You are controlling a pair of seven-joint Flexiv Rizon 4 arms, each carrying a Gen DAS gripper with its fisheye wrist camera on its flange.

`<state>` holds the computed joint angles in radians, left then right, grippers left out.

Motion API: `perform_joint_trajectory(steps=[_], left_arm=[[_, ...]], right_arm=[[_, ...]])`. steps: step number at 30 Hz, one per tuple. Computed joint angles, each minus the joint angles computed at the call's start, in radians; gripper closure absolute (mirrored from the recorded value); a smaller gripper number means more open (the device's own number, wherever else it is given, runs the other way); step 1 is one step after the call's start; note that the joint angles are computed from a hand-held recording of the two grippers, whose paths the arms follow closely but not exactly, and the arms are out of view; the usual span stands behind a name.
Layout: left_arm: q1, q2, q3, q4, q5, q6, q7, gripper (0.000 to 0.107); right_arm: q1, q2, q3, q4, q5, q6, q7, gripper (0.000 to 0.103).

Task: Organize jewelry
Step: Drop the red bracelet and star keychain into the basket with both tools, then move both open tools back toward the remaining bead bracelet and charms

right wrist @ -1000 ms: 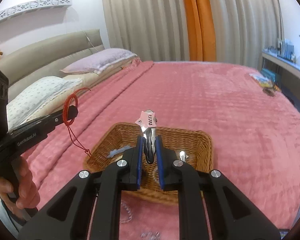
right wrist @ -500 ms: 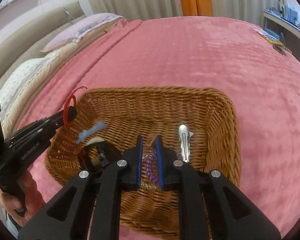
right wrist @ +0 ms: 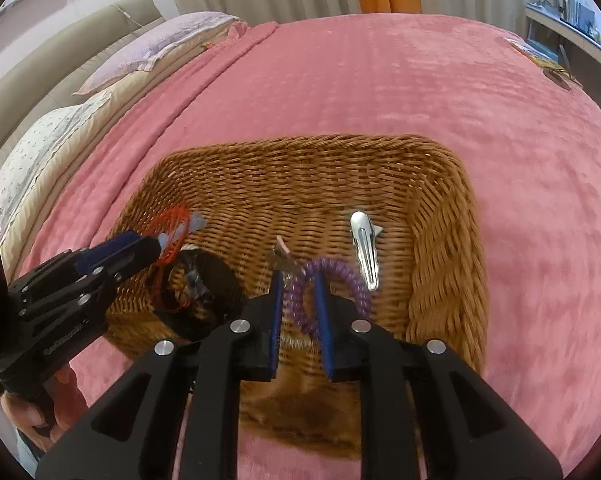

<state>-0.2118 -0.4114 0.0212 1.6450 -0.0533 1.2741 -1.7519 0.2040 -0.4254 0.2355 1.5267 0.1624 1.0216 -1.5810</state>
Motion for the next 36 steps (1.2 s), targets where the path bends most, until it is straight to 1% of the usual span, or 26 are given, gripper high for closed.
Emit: perform_joint_trajectory(steps=[4, 6, 8, 9, 10, 11, 13, 16, 20, 22, 24, 25, 26, 27, 28, 29, 30, 32, 34, 35, 36], left_arm=[[0.021, 0.080, -0.036, 0.111, -0.039, 0.097, 0.030, 0.062], [0.025, 0.128, -0.049, 0.172, -0.057, 0.150, 0.047, 0.062], [0.024, 0.168, -0.056, 0.221, -0.072, 0.188, 0.059, 0.062], [0.030, 0.197, -0.072, 0.260, -0.093, 0.218, 0.075, 0.062], [0.031, 0.210, -0.079, 0.278, -0.107, 0.233, 0.086, 0.062], [0.039, 0.226, -0.095, 0.303, -0.131, 0.251, 0.106, 0.062], [0.033, 0.259, -0.102, 0.349, -0.158, 0.282, 0.119, 0.062], [0.032, 0.294, -0.121, 0.411, -0.208, 0.315, 0.153, 0.062], [0.030, 0.322, -0.151, 0.492, -0.296, 0.349, 0.217, 0.062], [0.024, 0.324, -0.149, 0.514, -0.321, 0.347, 0.229, 0.062], [0.029, 0.324, -0.167, 0.550, -0.384, 0.346, 0.260, 0.062], [0.045, 0.326, -0.210, 0.579, -0.485, 0.364, 0.327, 0.062], [0.049, 0.326, -0.234, 0.596, -0.560, 0.375, 0.379, 0.062], [0.043, 0.320, -0.226, 0.606, -0.570, 0.369, 0.379, 0.062], [0.024, 0.312, -0.185, 0.600, -0.514, 0.344, 0.336, 0.062], [0.004, 0.301, -0.134, 0.584, -0.431, 0.300, 0.278, 0.062], [-0.007, 0.293, -0.106, 0.571, -0.375, 0.273, 0.235, 0.062], [-0.007, 0.280, -0.089, 0.550, -0.317, 0.231, 0.200, 0.062], [0.007, 0.265, -0.111, 0.542, -0.327, 0.218, 0.215, 0.062], [0.010, 0.254, -0.115, 0.533, -0.326, 0.208, 0.217, 0.062], [0.003, 0.247, -0.105, 0.522, -0.300, 0.199, 0.199, 0.062]], right_arm=[[-0.023, 0.061, 0.024, 0.050, 0.043, 0.029, -0.042, 0.088], [-0.033, 0.116, 0.031, 0.098, 0.069, 0.060, -0.073, 0.086], [-0.040, 0.166, 0.034, 0.138, 0.096, 0.086, -0.101, 0.076], [-0.041, 0.189, 0.032, 0.159, 0.108, 0.102, -0.111, 0.064], [-0.041, 0.208, 0.029, 0.175, 0.119, 0.115, -0.119, 0.056], [-0.044, 0.236, 0.029, 0.203, 0.138, 0.138, -0.136, 0.056], [-0.041, 0.286, 0.022, 0.255, 0.159, 0.159, -0.152, 0.056], [-0.026, 0.337, 0.006, 0.322, 0.178, 0.178, -0.162, 0.056], [-0.004, 0.370, -0.017, 0.409, 0.174, 0.205, -0.163, 0.056], [-0.001, 0.370, -0.022, 0.431, 0.210, 0.191, -0.183, 0.056], [0.002, 0.365, -0.028, 0.449, 0.227, 0.186, -0.189, 0.056], [0.002, 0.362, -0.029, 0.459, 0.242, 0.182, -0.193, 0.056], [0.003, 0.361, -0.028, 0.466, 0.252, 0.181, -0.194, 0.056], [0.004, 0.359, -0.028, 0.475, 0.258, 0.182, -0.195, 0.056], [0.007, 0.356, -0.028, 0.483, 0.255, 0.185, -0.191, 0.056], [0.012, 0.353, -0.030, 0.499, 0.232, 0.198, -0.168, 0.056], [0.015, 0.350, -0.032, 0.509, 0.215, 0.208, -0.151, 0.056], [0.010, 0.345, -0.030, 0.515, 0.226, 0.207, -0.150, 0.057], [0.009, 0.342, -0.033, 0.531, 0.209, 0.218, -0.125, 0.061], [0.006, 0.338, -0.034, 0.532, 0.211, 0.217, -0.123, 0.064], [0.000, 0.335, -0.032, 0.527, 0.224, 0.209, -0.132, 0.065]])
